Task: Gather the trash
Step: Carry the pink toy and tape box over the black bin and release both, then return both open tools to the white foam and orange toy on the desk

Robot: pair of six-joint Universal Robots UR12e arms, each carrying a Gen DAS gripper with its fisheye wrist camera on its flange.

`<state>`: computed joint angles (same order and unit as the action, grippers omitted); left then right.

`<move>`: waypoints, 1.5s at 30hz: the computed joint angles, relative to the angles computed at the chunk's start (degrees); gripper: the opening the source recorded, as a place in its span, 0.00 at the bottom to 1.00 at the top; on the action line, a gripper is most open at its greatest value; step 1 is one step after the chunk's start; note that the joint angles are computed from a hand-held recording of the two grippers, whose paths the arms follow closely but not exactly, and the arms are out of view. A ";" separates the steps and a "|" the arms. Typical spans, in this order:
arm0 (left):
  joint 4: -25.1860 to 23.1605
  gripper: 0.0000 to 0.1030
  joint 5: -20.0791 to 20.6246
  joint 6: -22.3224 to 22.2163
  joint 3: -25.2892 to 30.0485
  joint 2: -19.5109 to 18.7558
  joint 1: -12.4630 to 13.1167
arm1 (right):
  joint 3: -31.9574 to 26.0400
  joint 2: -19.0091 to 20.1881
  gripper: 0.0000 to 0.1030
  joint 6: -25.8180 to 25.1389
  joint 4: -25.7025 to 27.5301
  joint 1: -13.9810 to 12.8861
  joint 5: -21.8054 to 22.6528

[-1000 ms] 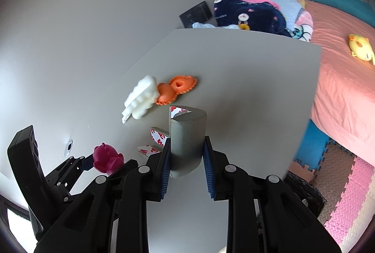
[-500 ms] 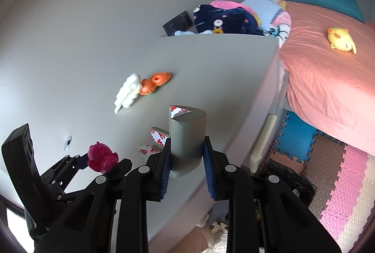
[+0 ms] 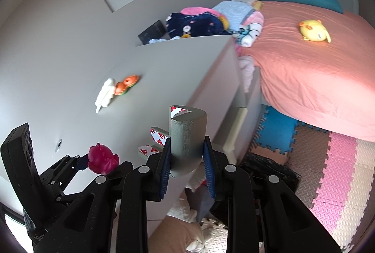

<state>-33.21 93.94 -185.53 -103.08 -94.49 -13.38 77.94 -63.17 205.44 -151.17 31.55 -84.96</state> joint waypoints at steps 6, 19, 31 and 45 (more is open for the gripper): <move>-0.03 0.63 -1.21 2.00 1.01 -1.09 -1.73 | 3.16 -2.05 0.27 1.01 -0.93 -0.72 -2.17; -1.02 0.63 -4.60 6.96 2.92 -3.07 -4.95 | 8.64 -5.82 0.27 2.98 -1.13 -1.85 -8.98; -4.13 0.95 -3.13 11.03 3.89 -4.03 -6.71 | 9.41 -6.49 0.74 5.47 1.23 -2.22 -16.20; -4.79 0.95 -3.35 6.96 3.22 -3.61 -4.61 | 8.50 -5.41 0.74 5.55 1.53 -2.07 -15.05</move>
